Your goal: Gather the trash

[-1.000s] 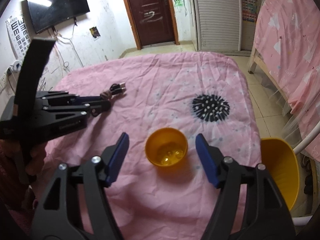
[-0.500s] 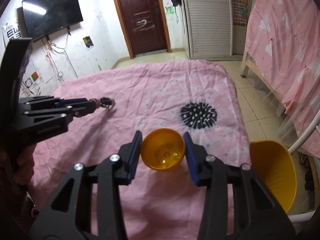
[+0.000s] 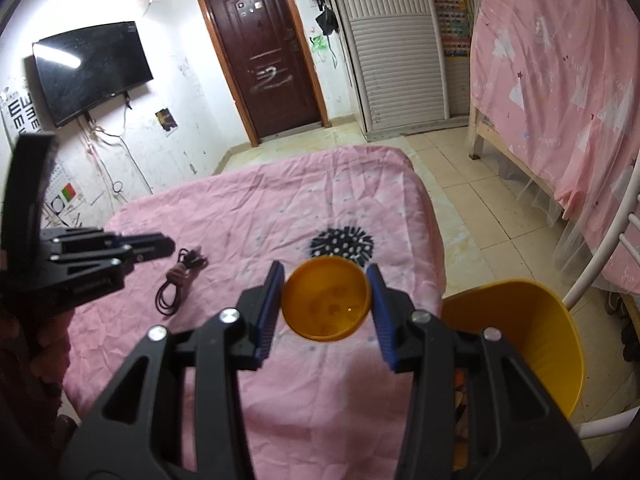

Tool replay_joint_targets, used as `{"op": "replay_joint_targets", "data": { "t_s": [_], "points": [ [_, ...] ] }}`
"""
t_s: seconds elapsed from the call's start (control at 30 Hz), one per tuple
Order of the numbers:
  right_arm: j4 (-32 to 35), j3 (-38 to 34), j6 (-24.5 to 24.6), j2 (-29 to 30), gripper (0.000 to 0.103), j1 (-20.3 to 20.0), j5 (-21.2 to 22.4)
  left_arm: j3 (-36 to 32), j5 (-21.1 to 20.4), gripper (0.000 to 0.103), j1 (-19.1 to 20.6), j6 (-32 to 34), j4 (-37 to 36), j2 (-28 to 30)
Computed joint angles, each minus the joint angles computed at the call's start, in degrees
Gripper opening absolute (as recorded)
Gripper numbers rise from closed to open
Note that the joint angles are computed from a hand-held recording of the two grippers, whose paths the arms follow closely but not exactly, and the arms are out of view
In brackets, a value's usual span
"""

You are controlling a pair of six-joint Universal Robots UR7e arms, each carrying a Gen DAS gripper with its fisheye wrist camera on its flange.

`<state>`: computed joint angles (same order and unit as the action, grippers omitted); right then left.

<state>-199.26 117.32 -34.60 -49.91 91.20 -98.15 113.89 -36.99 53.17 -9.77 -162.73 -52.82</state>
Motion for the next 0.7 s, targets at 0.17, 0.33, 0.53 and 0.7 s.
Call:
{"op": "replay_joint_targets", "data": {
  "t_s": [0.17,0.33,0.53,0.7],
  "points": [
    [0.25,-0.29,-0.07,-0.05,0.040,-0.35,0.08,-0.77,1.00,0.012,1.02,-2.00,2.96,0.83],
    [-0.23,0.18,0.11,-0.51,0.040,-0.67,0.43,-2.25,0.97,0.058,1.52,-4.70,6.77,1.72],
    [0.10,0.06,0.35,-0.69,0.040,-1.15,0.91,-2.47,1.87,0.013,1.21,-6.50,8.65,2.85],
    [-0.49,0.32,0.66,-1.26,0.040,-1.67,1.31,-1.93,1.82,0.009,0.52,-5.28,6.79,3.40]
  ]
}}
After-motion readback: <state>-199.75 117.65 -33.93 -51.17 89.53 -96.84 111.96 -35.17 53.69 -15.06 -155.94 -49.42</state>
